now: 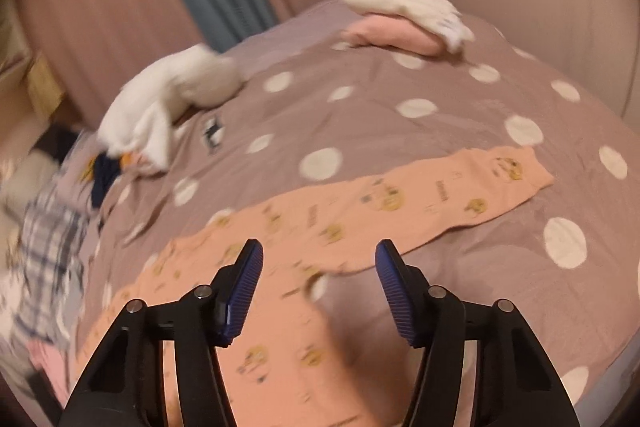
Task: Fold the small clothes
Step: 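Grasp the sleepsuit's sleeve cuff with the right gripper and lift it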
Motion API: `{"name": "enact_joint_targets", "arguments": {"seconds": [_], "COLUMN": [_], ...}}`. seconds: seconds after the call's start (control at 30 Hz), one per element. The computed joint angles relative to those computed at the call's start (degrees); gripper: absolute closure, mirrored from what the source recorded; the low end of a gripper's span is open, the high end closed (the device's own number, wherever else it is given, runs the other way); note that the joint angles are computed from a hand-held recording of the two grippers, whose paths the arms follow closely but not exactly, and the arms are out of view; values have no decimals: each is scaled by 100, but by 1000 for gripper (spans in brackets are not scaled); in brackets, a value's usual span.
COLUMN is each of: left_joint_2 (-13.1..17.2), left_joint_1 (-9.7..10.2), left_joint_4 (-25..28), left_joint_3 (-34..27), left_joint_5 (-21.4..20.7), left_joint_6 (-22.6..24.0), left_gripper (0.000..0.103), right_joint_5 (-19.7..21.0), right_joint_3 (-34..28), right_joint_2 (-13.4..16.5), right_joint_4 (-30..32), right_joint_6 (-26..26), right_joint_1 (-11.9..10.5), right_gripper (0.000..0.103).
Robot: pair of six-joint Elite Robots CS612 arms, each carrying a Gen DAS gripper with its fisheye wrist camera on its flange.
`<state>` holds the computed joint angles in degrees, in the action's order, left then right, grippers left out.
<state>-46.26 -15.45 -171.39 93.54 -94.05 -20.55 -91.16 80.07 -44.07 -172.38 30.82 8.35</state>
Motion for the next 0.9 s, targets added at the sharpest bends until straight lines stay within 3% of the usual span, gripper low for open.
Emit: {"name": "enact_joint_targets", "arguments": {"seconds": [0.27, 0.43, 0.5, 0.63, 0.73, 0.8, 0.9], "left_joint_2": [234, 315, 331, 341, 305, 271, 208], "left_joint_1": [53, 48, 58, 134, 161, 167, 216], "left_joint_4": [435, 500, 488, 443, 358, 298, 220], "left_joint_3": [-287, -380, -404, -428, -394, -357, -313], "left_joint_5": [-205, -150, -165, -387, -312, -207, -175], "left_joint_6": [-190, -200, -209, -440, -577, -629, -751], "left_gripper": [26, 26, 26, 26, 26, 26, 26], "right_joint_5": [-263, -220, -67, 645, 802, 652, 382], "right_joint_3": [-155, -188, -132, -7, -57, -114, -47], "right_joint_2": [137, 304, 339, 482, 601, 619, 545], "right_joint_4": [968, 1323, 1261, 583, 285, 292, 218], "right_joint_6": [972, 1417, 1627, 2114, 2268, 2239, 2218], "right_joint_1": [-535, -756, -818, -972, -1008, -1002, -965], "right_gripper": [47, 51, 52, 55, 68, 89, 98]}}
